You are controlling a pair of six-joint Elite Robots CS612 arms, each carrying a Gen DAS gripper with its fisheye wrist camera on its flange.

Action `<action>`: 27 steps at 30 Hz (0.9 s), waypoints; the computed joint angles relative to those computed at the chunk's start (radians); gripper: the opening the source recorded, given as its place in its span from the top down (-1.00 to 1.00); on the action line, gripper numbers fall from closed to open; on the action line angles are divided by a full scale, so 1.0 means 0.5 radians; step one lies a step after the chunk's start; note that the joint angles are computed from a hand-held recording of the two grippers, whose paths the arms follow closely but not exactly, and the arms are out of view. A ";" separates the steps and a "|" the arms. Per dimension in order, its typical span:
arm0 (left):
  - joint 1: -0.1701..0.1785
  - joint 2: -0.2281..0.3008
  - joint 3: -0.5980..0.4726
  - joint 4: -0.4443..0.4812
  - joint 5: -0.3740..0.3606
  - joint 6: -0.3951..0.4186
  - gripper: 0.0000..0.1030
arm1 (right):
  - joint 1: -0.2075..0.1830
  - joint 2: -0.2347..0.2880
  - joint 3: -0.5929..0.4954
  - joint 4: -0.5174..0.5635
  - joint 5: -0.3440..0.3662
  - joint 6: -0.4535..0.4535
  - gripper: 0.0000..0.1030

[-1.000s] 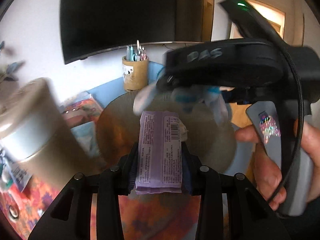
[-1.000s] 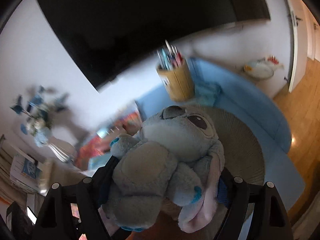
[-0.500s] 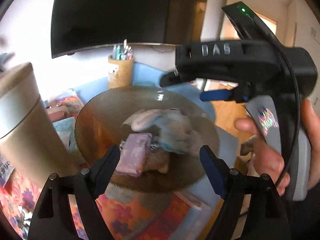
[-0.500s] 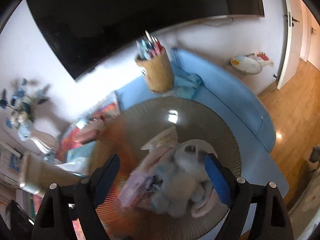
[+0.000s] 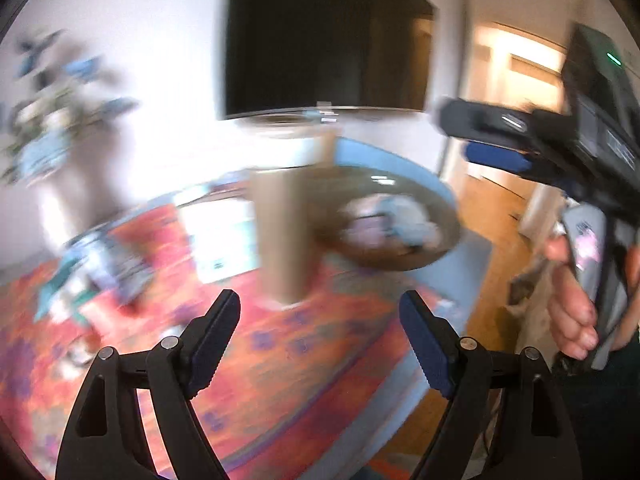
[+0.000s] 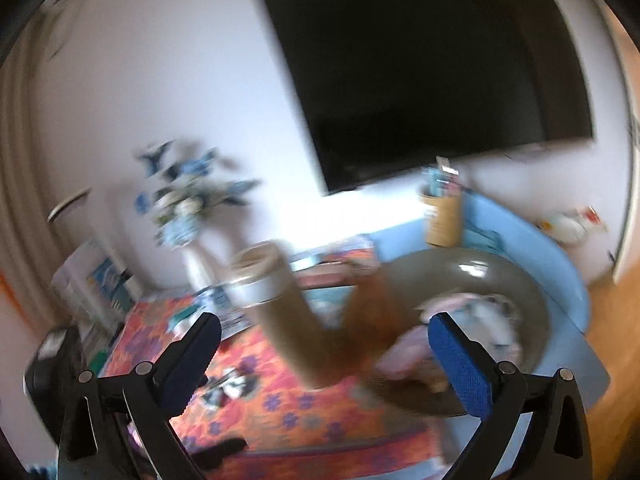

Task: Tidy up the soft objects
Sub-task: 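Return both grippers to the bed toward the red pouch and small plush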

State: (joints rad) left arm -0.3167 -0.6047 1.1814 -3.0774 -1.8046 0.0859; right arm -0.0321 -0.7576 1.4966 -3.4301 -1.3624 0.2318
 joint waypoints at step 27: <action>0.340 0.388 -0.597 0.520 0.347 -0.200 -0.81 | 0.357 0.774 -1.535 1.683 0.117 -0.412 -0.71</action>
State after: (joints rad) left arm -0.1469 -0.4109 0.8827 -2.8175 -1.6311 -0.0143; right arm 0.1465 -0.3707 0.7293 -2.5886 -1.3037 0.0258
